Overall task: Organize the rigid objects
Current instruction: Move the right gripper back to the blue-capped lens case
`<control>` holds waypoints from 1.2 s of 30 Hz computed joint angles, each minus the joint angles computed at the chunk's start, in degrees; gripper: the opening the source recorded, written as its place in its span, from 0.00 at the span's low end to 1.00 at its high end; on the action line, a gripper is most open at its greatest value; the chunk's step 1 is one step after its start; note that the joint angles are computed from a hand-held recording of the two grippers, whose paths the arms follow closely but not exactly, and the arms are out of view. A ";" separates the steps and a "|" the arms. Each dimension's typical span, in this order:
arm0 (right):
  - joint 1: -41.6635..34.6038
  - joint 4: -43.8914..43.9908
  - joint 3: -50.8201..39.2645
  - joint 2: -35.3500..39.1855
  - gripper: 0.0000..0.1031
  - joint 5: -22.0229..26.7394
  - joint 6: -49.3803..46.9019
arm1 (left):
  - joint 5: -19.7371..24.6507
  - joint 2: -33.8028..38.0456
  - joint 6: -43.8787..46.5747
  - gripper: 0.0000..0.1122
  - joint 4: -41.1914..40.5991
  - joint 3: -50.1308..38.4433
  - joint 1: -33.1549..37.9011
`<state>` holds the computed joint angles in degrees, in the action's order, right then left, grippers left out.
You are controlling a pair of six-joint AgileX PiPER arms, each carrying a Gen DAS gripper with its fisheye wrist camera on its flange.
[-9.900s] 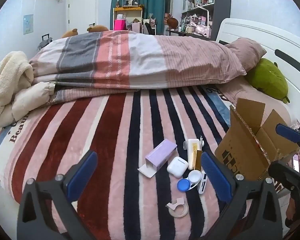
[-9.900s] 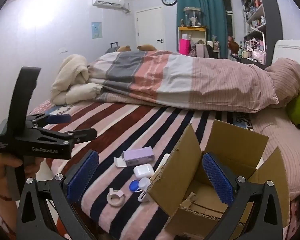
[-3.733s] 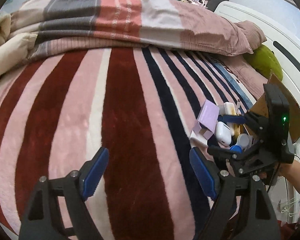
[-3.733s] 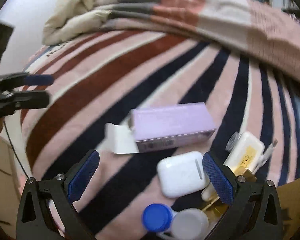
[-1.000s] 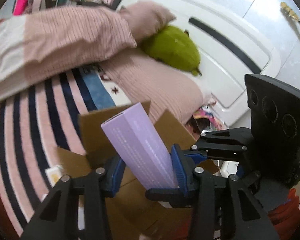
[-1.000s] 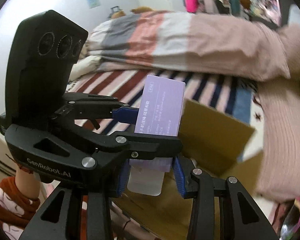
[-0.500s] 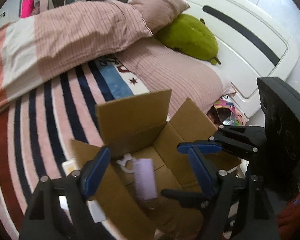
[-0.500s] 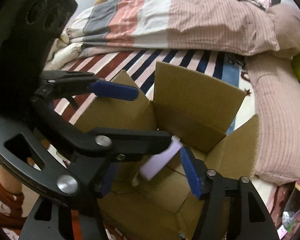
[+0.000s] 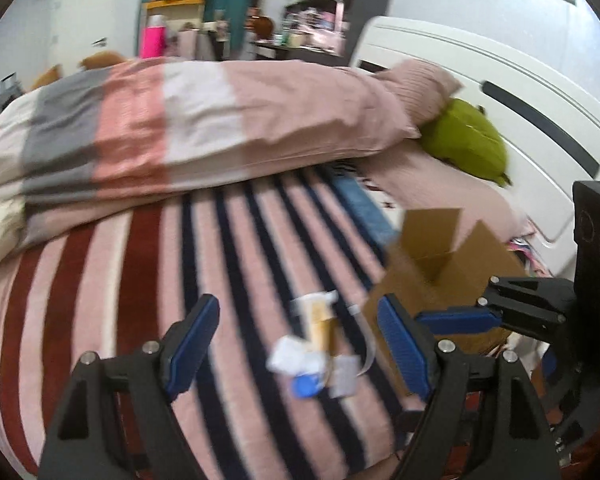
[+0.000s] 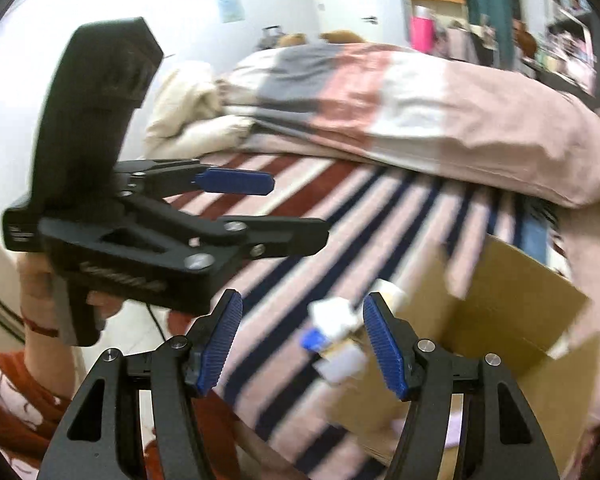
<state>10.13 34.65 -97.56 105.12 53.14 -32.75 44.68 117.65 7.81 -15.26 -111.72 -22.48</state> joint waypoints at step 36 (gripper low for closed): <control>12.32 -37.32 -12.30 27.24 0.71 -5.24 24.93 | -15.84 -5.35 29.24 0.70 -25.54 31.00 12.42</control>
<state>22.45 -2.67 -109.87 132.35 47.89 -7.82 28.84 112.31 37.06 -40.80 -80.71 -10.06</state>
